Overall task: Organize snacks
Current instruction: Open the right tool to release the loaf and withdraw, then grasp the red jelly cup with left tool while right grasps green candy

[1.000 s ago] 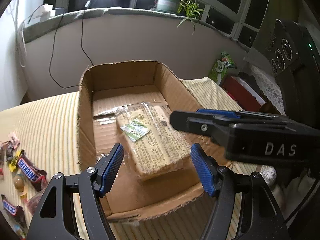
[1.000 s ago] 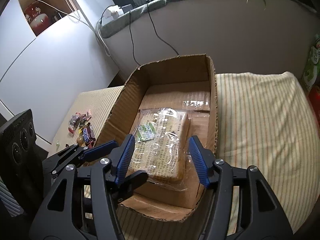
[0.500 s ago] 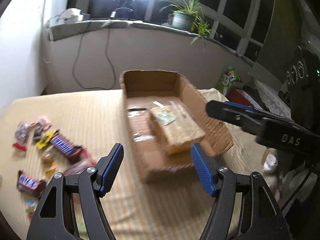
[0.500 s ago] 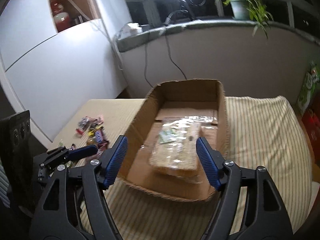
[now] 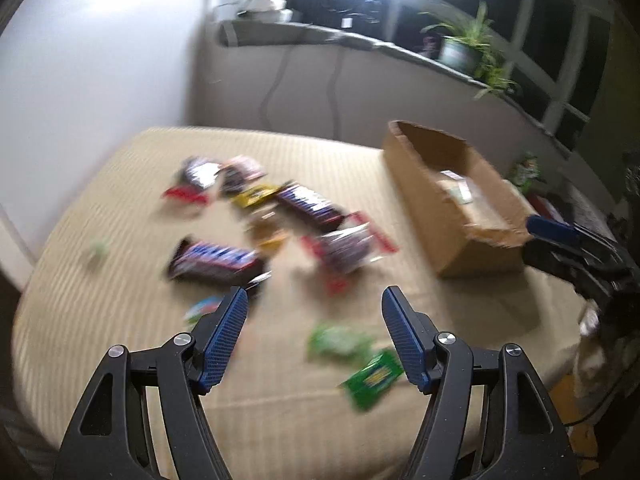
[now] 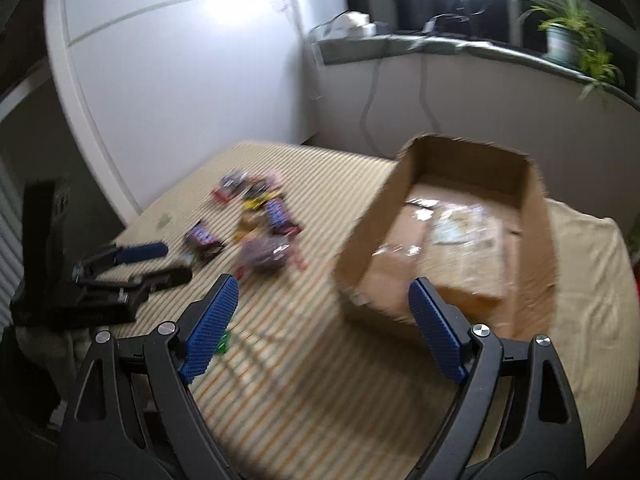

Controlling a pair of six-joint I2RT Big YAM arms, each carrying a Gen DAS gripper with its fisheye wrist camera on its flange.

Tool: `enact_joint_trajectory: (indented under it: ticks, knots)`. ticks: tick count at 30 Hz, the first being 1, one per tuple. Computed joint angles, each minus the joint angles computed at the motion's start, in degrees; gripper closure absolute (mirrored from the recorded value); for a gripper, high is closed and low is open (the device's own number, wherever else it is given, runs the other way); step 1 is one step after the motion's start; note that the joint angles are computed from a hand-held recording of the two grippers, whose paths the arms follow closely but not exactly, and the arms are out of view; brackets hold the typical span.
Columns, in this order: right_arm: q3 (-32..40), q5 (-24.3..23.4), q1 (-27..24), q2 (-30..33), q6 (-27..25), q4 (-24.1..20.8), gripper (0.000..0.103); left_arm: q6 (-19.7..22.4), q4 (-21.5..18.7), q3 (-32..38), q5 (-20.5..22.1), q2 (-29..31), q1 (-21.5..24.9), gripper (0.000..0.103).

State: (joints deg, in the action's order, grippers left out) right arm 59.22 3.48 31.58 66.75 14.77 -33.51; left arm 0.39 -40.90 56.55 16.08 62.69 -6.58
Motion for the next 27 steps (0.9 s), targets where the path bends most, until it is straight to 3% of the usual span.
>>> enact_joint_trajectory:
  ticks: [3,10,18,22,27]
  knots:
    - [-0.09,0.0,2.78,2.23,-0.38,0.17,0.014,0.16,-0.36,-1.45,0.44,-0.3,3.06,0.034]
    - [0.26,-2.2,6.69,6.57,-0.72,0.2,0.026,0.34,-0.56,-2.53,1.67,0.45,6.66,0.042]
    - [4.24,-2.5,8.56,12.06,-3.01,-0.85,0.039,1.18,0.02,-2.47,2.31,2.08,6.87,0.045]
    - [7.43,-2.58,9.06,15.67,-5.74,-2.22,0.043,1.47,0.6,-2.4,0.82,3.21,6.5,0.045]
    - [10.11,-2.41,9.17,19.24,-7.82,-4.67,0.054,1.85,1.1,-1.88,-0.47,4.26,6.14,0.045]
